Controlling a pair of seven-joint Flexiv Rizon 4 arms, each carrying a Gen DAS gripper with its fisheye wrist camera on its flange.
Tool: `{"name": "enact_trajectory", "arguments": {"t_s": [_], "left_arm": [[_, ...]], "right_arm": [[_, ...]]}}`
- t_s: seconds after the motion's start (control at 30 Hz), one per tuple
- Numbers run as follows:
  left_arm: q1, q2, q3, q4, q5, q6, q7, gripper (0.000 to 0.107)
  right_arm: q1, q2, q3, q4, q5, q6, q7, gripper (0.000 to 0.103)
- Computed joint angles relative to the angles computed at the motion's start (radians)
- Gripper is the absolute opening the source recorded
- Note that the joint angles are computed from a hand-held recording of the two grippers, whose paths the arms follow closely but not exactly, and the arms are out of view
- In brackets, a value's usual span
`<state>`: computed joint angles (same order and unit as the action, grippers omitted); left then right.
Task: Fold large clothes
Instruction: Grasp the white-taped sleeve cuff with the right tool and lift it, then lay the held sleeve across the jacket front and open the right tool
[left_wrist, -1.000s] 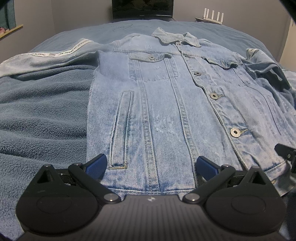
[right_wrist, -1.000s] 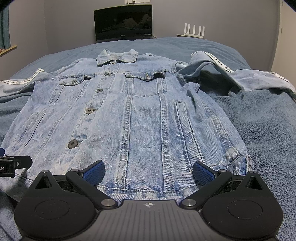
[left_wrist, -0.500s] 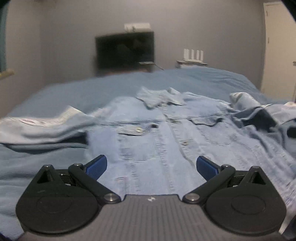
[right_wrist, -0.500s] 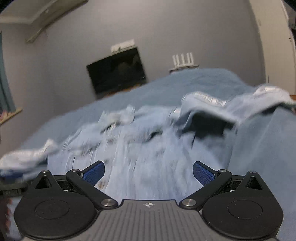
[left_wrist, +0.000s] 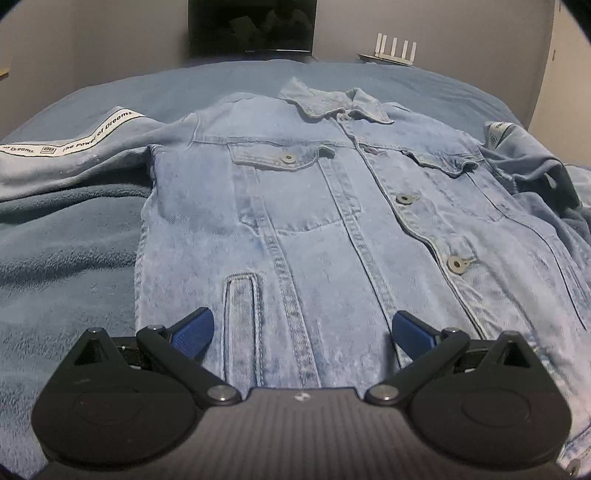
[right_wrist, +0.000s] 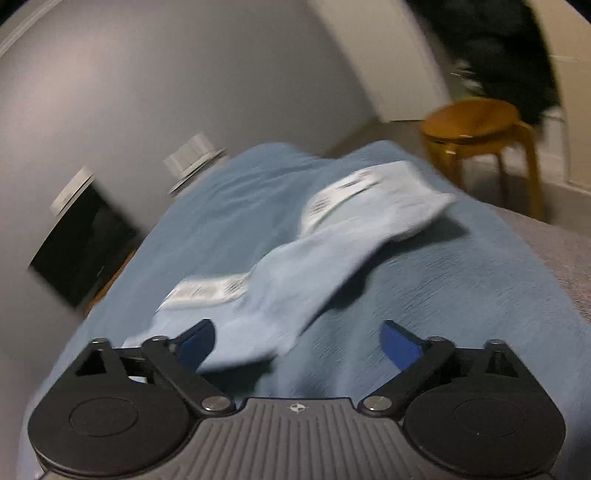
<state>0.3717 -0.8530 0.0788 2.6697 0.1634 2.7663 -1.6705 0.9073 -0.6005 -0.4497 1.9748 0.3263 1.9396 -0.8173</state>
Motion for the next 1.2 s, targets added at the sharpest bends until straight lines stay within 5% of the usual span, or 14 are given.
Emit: {"name": "enact_trajectory", "arguments": {"t_s": [0.37, 0.43, 0.5, 0.57, 0.73, 0.9, 1.2], "left_arm": [[-0.038, 0.011, -0.007, -0.042, -0.062, -0.088, 0.005, 0.103], [-0.04, 0.008, -0.006, -0.044, -0.063, -0.089, 0.007, 0.103], [-0.03, 0.011, -0.01, -0.047, -0.056, -0.098, 0.003, 0.103], [-0.015, 0.015, -0.017, -0.05, -0.045, -0.114, -0.004, 0.103], [-0.008, 0.023, -0.023, -0.054, -0.05, -0.138, -0.031, 0.103], [-0.016, 0.008, -0.012, -0.055, -0.044, -0.11, -0.033, 0.103], [0.051, 0.008, -0.026, -0.052, 0.028, -0.094, -0.057, 0.103]], "right_arm": [[-0.061, -0.192, -0.026, -0.158, 0.086, 0.074, 0.102, 0.057], [-0.069, -0.215, -0.035, -0.186, 0.114, 0.076, 0.099, 0.043], [-0.05, -0.221, -0.071, -0.205, 0.141, 0.043, 0.104, 0.013], [-0.048, -0.208, -0.077, -0.208, 0.124, 0.064, 0.09, 0.01], [0.107, -0.182, -0.239, -0.223, 0.118, 0.086, -0.077, 0.01], [0.236, -0.153, -0.31, -0.288, 0.073, 0.139, -0.264, 0.009], [0.354, -0.212, -0.215, -0.506, -0.081, 0.08, -0.487, 0.008]]}}
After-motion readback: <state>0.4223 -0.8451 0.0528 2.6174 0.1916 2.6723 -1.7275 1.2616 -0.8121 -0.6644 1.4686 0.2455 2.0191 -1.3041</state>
